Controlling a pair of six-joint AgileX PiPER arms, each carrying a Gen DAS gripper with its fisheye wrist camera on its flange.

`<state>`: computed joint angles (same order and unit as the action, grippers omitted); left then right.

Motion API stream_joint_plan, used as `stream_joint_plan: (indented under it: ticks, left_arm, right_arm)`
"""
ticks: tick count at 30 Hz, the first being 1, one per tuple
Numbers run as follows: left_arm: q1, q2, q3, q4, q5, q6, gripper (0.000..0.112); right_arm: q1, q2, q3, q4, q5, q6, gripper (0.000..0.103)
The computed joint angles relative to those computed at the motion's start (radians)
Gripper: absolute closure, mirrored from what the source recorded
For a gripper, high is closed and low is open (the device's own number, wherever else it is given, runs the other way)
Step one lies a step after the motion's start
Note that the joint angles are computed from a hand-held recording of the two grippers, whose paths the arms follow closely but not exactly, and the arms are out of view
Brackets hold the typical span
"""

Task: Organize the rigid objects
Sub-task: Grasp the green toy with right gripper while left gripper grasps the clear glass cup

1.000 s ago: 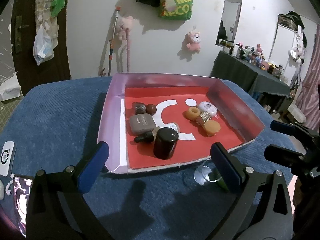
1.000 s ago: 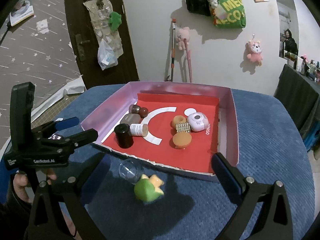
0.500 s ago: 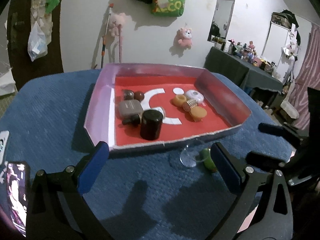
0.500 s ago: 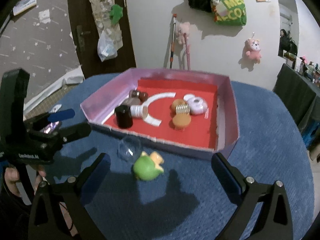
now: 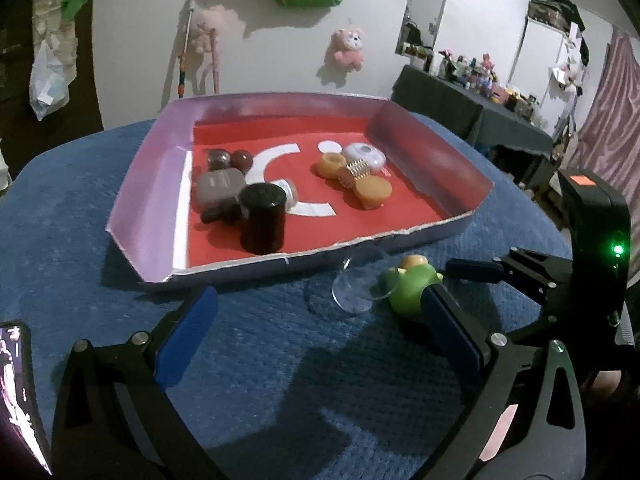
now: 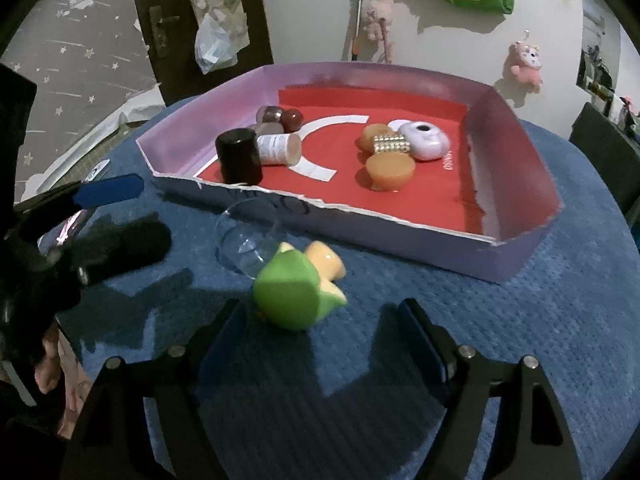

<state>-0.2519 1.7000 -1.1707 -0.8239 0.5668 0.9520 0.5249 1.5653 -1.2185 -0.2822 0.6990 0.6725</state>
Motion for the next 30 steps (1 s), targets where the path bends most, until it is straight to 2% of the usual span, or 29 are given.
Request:
stream_joint_plan:
  ticks: [5,9,12,15,17,19,23,24,28,30]
  left_arm:
    - [-0.014,0.03,-0.02,0.021,0.009,-0.019,0.01]
    - [-0.016,0.056,-0.04,0.019,0.025,-0.017,0.01]
    - [-0.02,0.083,-0.061,0.012,0.044,-0.014,0.01]
    - [-0.024,0.112,-0.085,0.008,0.058,-0.014,0.01]
    - [-0.021,0.13,-0.101,-0.006,0.072,-0.012,0.015]
    - [-0.017,0.148,-0.122,-0.01,0.094,-0.017,0.018]
    - [-0.021,0.183,-0.163,0.031,0.128,-0.062,0.032]
    - [-0.022,0.199,-0.182,0.042,0.145,-0.077,0.032]
    - [-0.035,0.207,-0.196,0.072,0.133,-0.113,0.034]
    - [-0.031,0.209,-0.199,0.052,0.143,-0.098,0.042]
  right_arm:
    - [0.006,0.034,-0.023,-0.05,0.002,0.025,0.029]
    - [-0.016,0.007,0.0,-0.039,-0.019,0.019,0.03]
    - [-0.011,-0.017,0.017,-0.094,-0.006,0.06,0.03]
    - [-0.033,-0.025,0.026,-0.055,-0.025,0.014,0.03]
    - [-0.042,-0.017,0.024,-0.026,-0.038,-0.026,0.032]
    - [-0.052,-0.008,0.024,0.017,-0.058,-0.068,0.04]
    - [-0.05,0.0,0.024,0.045,-0.078,-0.107,0.048]
    - [-0.052,0.0,0.022,0.058,-0.08,-0.123,0.05]
    - [-0.044,0.011,0.004,0.041,-0.065,-0.111,0.054]
    - [-0.042,0.01,0.006,0.037,-0.065,-0.105,0.054]
